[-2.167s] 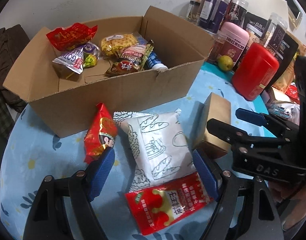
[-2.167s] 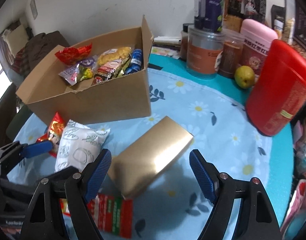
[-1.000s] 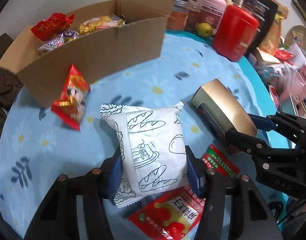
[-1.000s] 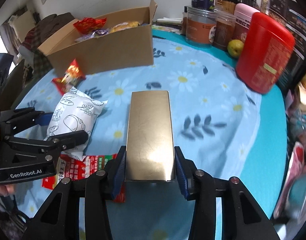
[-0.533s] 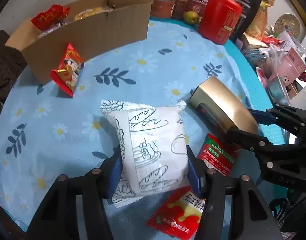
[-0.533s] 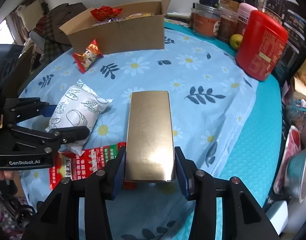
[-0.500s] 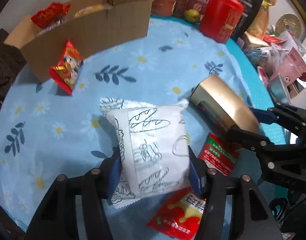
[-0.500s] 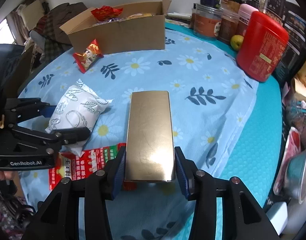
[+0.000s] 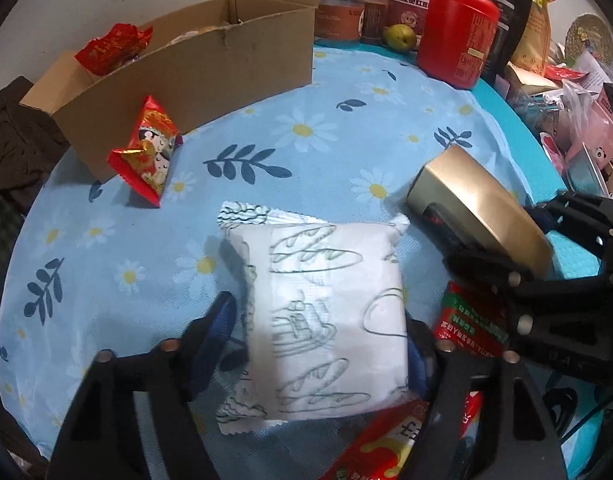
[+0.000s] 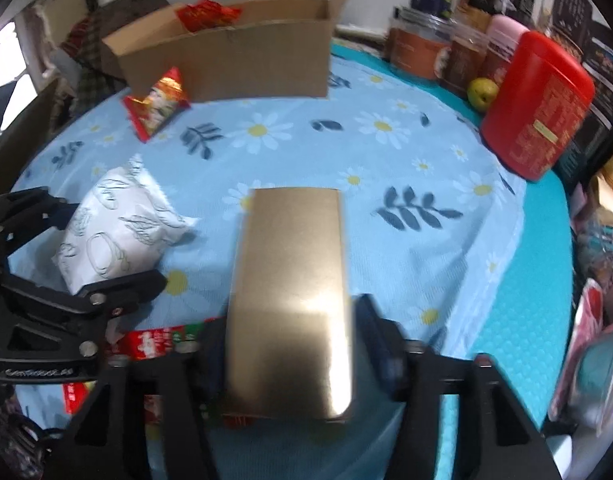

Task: Organize snacks
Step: 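Close the left tool on the white bread-print bag while the right tool lifts the gold box, then carry the white bag and gold box with both tools over the cardboard box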

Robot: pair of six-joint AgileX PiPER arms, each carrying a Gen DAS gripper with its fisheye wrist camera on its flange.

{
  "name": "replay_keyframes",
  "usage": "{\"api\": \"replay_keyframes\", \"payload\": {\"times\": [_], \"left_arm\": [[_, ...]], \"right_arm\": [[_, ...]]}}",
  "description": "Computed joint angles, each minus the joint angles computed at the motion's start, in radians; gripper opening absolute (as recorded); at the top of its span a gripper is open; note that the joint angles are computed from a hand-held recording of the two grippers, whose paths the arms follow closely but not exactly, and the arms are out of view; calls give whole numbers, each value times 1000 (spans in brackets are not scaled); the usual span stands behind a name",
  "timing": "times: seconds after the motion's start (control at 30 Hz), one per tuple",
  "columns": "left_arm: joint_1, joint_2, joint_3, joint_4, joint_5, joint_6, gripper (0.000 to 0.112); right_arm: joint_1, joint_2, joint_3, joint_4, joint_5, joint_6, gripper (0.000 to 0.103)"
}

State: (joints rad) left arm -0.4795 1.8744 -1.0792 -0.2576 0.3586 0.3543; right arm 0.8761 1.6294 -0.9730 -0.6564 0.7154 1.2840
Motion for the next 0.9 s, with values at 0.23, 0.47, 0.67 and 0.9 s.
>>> {"api": "replay_keyframes", "payload": {"times": [0.23,0.47,0.67,0.9], "left_arm": [[49,-18,-11,-152,68,138,54],[65,-64,32,-212,79,189,54],[78,-128,86,-260,69,223,54],[98,-240,177,-290,41,225,54]], "right_arm": [[9,-26,19,-17,-21,40,43],[49,-49,15,-27,5,62,43],[84,-68,22,-42,1,87,43],[159,-82,-9,-71,25,101,43]]}}
